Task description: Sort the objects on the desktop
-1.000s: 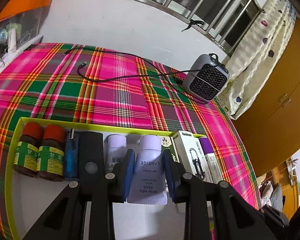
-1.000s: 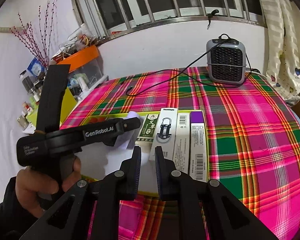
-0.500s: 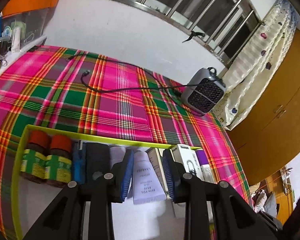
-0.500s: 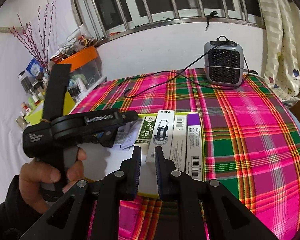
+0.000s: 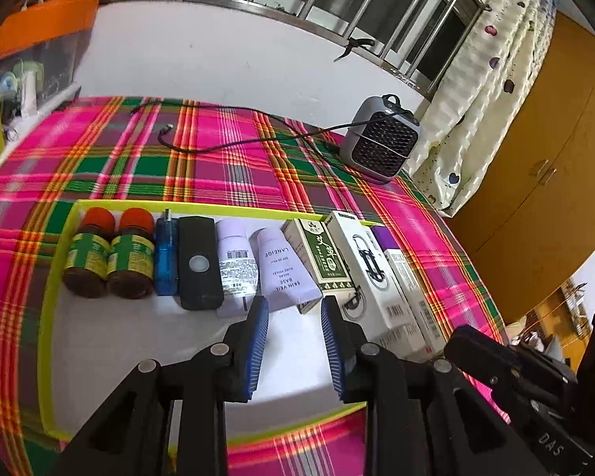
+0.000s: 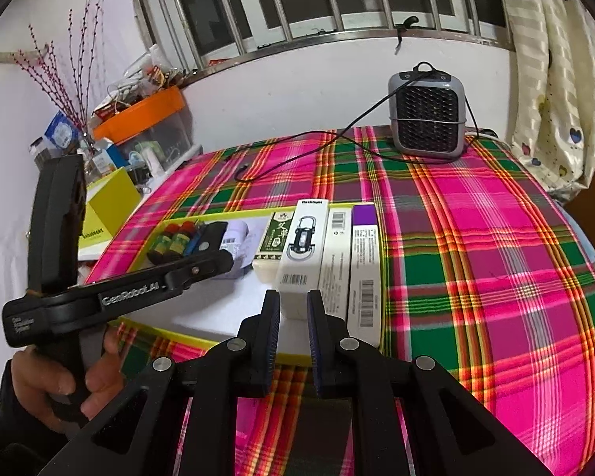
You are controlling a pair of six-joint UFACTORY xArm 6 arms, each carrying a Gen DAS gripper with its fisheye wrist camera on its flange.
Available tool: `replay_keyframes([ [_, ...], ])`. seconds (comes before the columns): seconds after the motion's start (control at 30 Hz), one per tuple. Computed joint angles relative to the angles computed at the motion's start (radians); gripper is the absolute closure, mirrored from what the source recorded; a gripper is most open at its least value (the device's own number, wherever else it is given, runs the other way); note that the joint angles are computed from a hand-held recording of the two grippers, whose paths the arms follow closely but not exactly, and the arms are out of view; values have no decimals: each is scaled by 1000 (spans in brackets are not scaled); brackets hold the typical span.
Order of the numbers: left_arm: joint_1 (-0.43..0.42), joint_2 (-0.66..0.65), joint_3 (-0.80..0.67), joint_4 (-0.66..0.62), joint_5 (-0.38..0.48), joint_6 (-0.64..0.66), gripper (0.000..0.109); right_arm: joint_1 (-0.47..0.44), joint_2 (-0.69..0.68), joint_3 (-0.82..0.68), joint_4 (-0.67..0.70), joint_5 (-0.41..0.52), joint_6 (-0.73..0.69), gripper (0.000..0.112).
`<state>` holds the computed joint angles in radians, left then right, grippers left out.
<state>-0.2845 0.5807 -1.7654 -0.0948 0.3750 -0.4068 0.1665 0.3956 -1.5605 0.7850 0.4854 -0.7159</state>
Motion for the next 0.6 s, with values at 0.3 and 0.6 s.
replay_keyframes([
  [0.3, -12, -124, 155, 170, -42, -111, 80, 8, -38, 51, 2, -9, -40, 95],
  [0.6, -18, -217, 272, 257, -57, -170, 69, 19, -87, 120, -11, -21, -80, 88],
])
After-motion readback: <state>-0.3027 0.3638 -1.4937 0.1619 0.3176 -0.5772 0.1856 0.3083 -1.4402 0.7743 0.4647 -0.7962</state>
